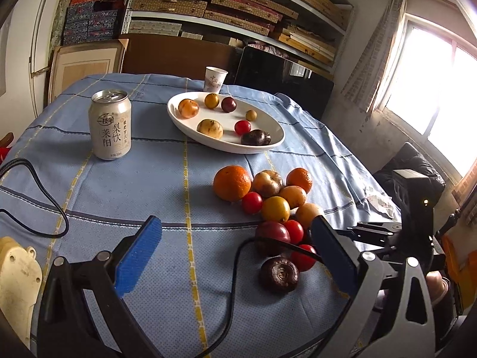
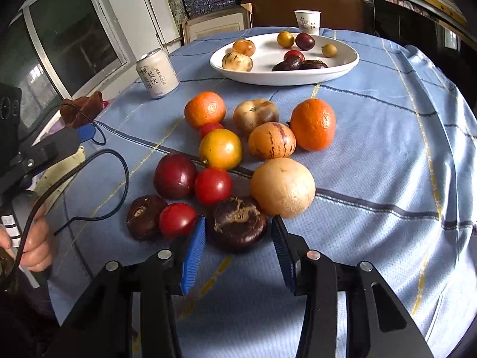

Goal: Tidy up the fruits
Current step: 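Grasp a dark brown round fruit with the right tool while the left tool grasps a dark red fruit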

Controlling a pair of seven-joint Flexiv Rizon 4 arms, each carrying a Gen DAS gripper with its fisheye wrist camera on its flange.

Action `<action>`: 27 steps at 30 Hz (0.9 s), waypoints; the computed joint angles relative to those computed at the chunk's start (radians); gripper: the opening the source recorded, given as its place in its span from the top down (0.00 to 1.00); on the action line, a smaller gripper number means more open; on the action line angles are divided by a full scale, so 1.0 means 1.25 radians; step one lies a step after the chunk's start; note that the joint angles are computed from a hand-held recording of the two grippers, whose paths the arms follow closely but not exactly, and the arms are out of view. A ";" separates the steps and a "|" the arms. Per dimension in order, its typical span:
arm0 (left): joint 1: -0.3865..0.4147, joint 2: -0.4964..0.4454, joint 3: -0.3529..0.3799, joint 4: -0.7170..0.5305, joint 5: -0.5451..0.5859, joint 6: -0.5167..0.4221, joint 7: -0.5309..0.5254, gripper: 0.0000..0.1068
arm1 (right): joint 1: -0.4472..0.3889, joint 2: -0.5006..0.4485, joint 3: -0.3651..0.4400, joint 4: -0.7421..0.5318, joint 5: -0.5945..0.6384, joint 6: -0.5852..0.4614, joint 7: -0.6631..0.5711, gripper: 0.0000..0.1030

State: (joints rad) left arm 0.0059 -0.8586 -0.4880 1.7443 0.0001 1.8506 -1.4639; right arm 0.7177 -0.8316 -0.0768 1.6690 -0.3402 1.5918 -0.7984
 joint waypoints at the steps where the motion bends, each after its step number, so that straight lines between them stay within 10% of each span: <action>1: -0.003 0.001 0.004 0.000 -0.002 -0.001 -0.001 0.08 | 0.010 0.001 -0.012 0.001 -0.001 -0.003 0.003 0.59; 17: -0.032 -0.006 0.000 -0.020 -0.009 -0.113 0.137 0.09 | 0.232 0.134 -0.214 0.304 0.229 0.256 -0.020 0.60; 27: -0.050 -0.004 -0.010 -0.029 -0.087 -0.218 0.269 0.39 | 0.219 0.136 -0.165 0.309 0.352 0.288 -0.106 0.60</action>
